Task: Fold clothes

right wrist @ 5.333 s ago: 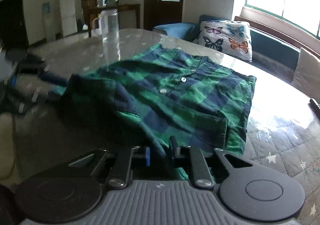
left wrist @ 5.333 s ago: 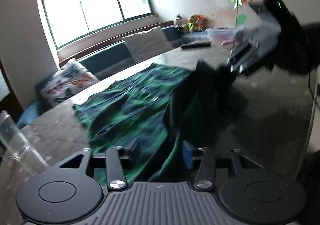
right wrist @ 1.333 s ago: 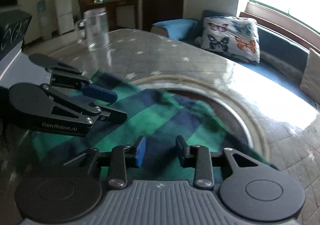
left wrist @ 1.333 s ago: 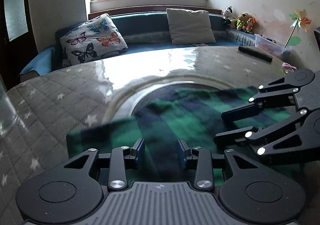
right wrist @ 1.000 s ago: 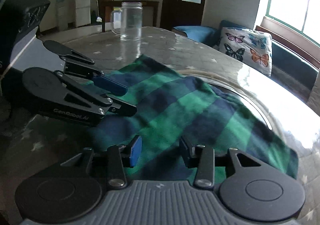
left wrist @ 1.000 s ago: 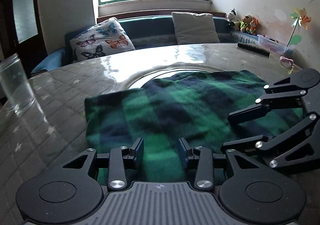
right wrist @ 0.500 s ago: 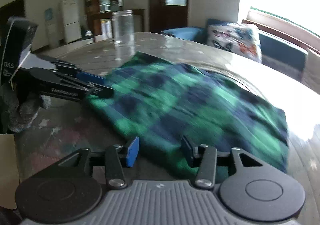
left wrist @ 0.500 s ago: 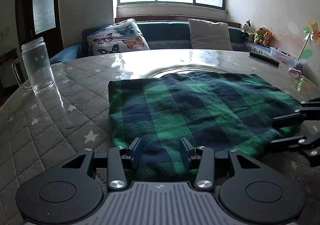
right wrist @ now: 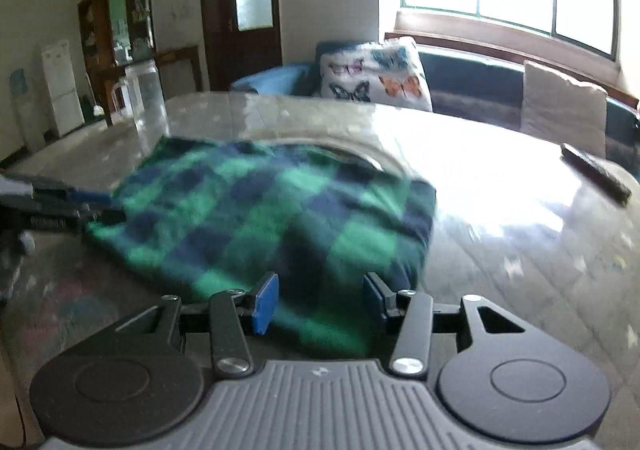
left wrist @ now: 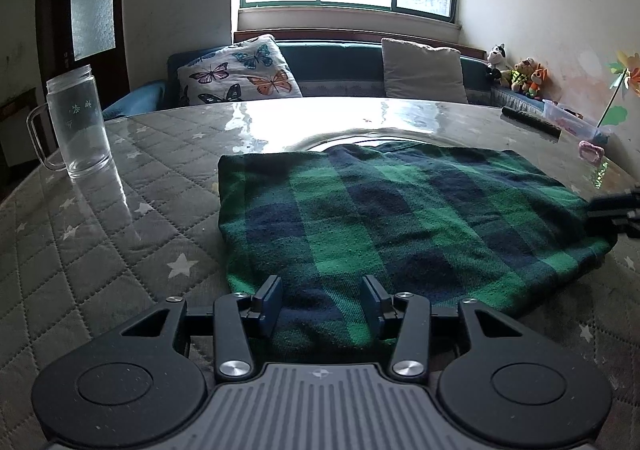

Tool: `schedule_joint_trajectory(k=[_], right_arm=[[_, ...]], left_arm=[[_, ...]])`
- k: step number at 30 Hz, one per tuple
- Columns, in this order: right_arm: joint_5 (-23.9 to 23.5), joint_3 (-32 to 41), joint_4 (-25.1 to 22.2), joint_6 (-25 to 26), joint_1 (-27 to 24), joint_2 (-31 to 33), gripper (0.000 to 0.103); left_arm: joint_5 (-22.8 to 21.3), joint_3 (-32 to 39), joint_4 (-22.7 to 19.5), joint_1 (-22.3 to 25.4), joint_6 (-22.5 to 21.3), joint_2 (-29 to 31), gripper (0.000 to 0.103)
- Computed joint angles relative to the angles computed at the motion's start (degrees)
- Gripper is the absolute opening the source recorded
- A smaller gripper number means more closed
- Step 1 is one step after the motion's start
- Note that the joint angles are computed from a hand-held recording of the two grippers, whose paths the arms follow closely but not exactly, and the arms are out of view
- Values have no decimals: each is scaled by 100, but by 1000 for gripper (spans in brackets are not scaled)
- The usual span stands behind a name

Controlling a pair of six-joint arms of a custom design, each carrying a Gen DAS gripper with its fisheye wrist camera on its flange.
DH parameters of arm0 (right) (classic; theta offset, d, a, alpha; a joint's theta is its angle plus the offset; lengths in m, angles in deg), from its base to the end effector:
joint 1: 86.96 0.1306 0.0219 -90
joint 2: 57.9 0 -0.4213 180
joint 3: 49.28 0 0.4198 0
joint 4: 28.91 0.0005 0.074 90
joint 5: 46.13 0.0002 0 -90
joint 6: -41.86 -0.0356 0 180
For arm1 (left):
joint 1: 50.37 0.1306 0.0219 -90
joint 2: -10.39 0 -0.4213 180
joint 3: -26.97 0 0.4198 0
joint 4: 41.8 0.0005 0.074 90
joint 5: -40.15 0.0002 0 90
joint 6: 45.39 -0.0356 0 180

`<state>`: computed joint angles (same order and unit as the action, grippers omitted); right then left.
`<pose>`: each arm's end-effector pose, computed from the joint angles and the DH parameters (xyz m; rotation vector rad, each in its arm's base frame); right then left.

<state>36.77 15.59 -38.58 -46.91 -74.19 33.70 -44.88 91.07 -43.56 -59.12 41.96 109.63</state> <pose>0.4833 0.1135 0.2979 -0.3382 2.1856 0.2487 0.5137 -0.0827 0.2389 0.2679 2.2001 -0.1549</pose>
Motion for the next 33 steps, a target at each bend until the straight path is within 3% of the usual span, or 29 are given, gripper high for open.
schedule_joint_trajectory(k=[4, 13, 18, 33], right_arm=[[-171, 253, 58, -66, 35, 309, 48], [163, 268, -262, -83, -137, 334, 47], [148, 485, -129, -50, -132, 493, 47], [-97, 1073, -340, -256, -260, 1024, 49]], left_arm=[[32, 10, -25, 15, -5, 1, 47], [172, 103, -158, 58, 9, 33, 50], [273, 274, -276, 93, 21, 62, 50], [304, 1623, -1014, 239, -88, 949, 45]])
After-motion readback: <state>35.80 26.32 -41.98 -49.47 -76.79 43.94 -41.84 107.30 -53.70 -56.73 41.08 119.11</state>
